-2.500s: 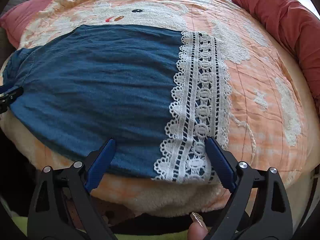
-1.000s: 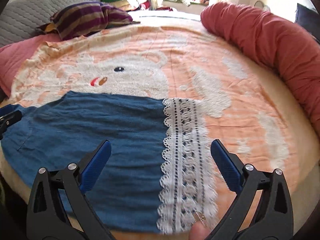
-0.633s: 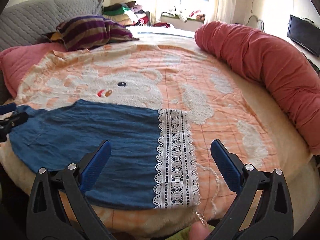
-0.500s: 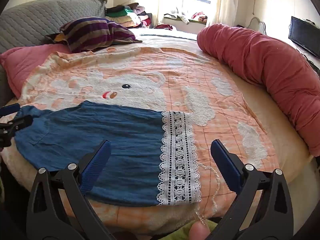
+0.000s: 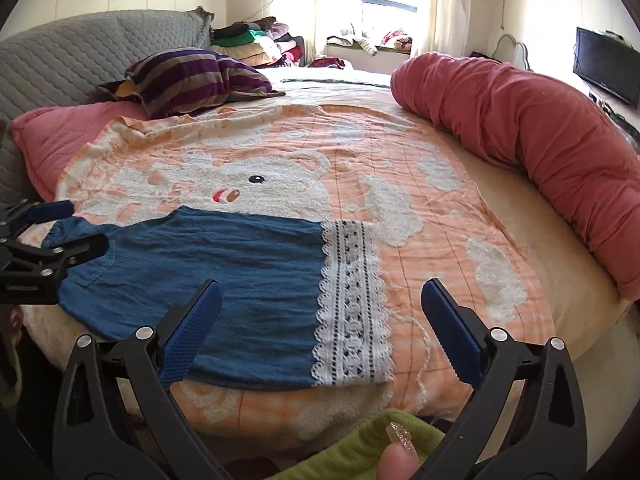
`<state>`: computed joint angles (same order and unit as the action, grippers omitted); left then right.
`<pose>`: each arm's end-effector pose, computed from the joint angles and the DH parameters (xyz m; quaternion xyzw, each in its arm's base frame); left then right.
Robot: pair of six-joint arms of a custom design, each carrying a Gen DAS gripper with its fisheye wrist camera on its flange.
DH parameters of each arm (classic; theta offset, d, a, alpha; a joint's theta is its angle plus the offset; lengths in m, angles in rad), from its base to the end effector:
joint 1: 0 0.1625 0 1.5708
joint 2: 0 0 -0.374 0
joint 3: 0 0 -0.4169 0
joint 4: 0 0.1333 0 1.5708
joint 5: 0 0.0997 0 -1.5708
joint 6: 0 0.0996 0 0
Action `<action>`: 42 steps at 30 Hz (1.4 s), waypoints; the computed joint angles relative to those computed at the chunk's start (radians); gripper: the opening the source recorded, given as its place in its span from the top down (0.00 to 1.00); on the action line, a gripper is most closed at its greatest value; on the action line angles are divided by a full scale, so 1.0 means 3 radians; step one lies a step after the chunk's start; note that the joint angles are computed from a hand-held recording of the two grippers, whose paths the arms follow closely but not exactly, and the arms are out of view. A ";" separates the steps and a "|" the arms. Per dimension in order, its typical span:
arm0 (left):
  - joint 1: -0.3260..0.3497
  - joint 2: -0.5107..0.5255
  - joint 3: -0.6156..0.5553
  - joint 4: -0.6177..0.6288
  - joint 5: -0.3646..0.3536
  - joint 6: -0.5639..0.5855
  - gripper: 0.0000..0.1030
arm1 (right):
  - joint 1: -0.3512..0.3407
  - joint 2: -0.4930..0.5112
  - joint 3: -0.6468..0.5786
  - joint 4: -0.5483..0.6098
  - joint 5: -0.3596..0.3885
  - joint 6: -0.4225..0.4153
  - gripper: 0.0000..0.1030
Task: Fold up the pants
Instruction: 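Move both grippers toward the lace hem of the folded pants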
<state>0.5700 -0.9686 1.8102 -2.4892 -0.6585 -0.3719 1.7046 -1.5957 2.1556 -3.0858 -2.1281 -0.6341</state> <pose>-0.3854 -0.4989 0.1067 0.2614 0.8583 -0.3056 0.3187 0.1427 -0.4556 0.3475 0.2026 -0.8391 0.3677 0.3461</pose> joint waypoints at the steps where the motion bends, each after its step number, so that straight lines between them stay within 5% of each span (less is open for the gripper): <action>1: 0.0002 0.0051 -0.0050 -0.0013 -0.0017 0.0055 0.04 | -0.0017 -0.0020 0.0011 0.0014 -0.0002 0.0009 0.09; 11: 0.0074 0.0610 -0.0676 0.0035 -0.0348 0.0512 0.04 | -0.0256 -0.0224 0.0073 0.0273 0.0163 0.0260 0.09; 26: 0.0414 0.1532 -0.1936 0.0745 -0.0513 0.1013 0.04 | -0.0607 -0.0219 -0.0001 0.0850 0.0408 0.0860 0.09; 42: 0.0767 0.2383 -0.3278 0.1211 -0.1140 0.1529 0.07 | -0.0716 0.0007 -0.0080 0.0847 0.0363 0.1132 0.09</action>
<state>0.8001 -0.2536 0.8269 -2.1259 -1.0005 0.0868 1.4897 -1.5935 2.1314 -2.8319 -2.0190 -0.2946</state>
